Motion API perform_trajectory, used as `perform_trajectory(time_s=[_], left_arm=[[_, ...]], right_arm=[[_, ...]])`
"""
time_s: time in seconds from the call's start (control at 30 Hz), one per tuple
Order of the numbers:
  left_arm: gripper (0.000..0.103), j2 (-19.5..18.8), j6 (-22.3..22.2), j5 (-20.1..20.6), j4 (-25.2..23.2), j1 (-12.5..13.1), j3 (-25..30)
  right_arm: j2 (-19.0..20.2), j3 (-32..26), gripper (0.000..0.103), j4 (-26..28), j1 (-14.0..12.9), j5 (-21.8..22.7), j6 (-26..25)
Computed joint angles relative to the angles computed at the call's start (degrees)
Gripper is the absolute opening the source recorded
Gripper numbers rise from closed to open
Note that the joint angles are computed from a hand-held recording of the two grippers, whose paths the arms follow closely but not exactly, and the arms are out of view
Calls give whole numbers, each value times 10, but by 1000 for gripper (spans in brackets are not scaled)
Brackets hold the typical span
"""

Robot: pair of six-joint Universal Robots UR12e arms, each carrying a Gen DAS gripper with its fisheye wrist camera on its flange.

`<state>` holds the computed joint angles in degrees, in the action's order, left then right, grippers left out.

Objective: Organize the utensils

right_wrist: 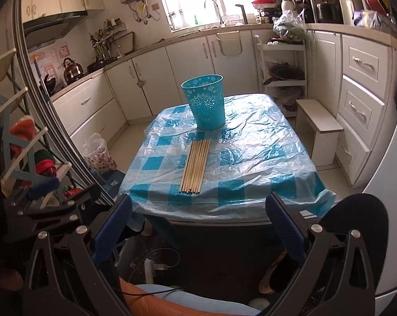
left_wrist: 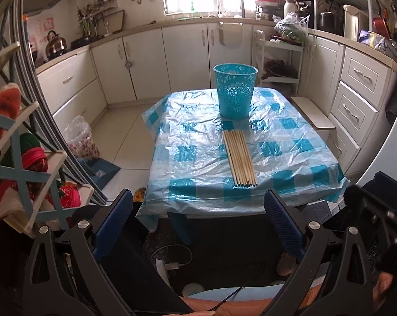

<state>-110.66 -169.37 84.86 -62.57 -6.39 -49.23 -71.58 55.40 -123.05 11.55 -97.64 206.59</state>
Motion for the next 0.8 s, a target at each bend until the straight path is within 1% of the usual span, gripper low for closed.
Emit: perform_trajectory(time_s=[0.2, 0.33, 0.57, 0.7, 0.8], left_arm=[[96, -10, -6, 5, -2, 2, 8], [96, -18, -6, 3, -15, 4, 18], [96, -46, -3, 21, -47, -4, 56], [96, -56, 0, 20, -60, -6, 69], [96, -58, 4, 21, -60, -7, 70]], right_arm=[[14, -17, 97, 25, 0, 11, -17], [18, -21, 97, 22, -6, 26, -15], [30, -32, 97, 42, -17, 54, -13], [33, -37, 97, 46, -18, 53, -13], [35, -38, 97, 50, -19, 53, -13]])
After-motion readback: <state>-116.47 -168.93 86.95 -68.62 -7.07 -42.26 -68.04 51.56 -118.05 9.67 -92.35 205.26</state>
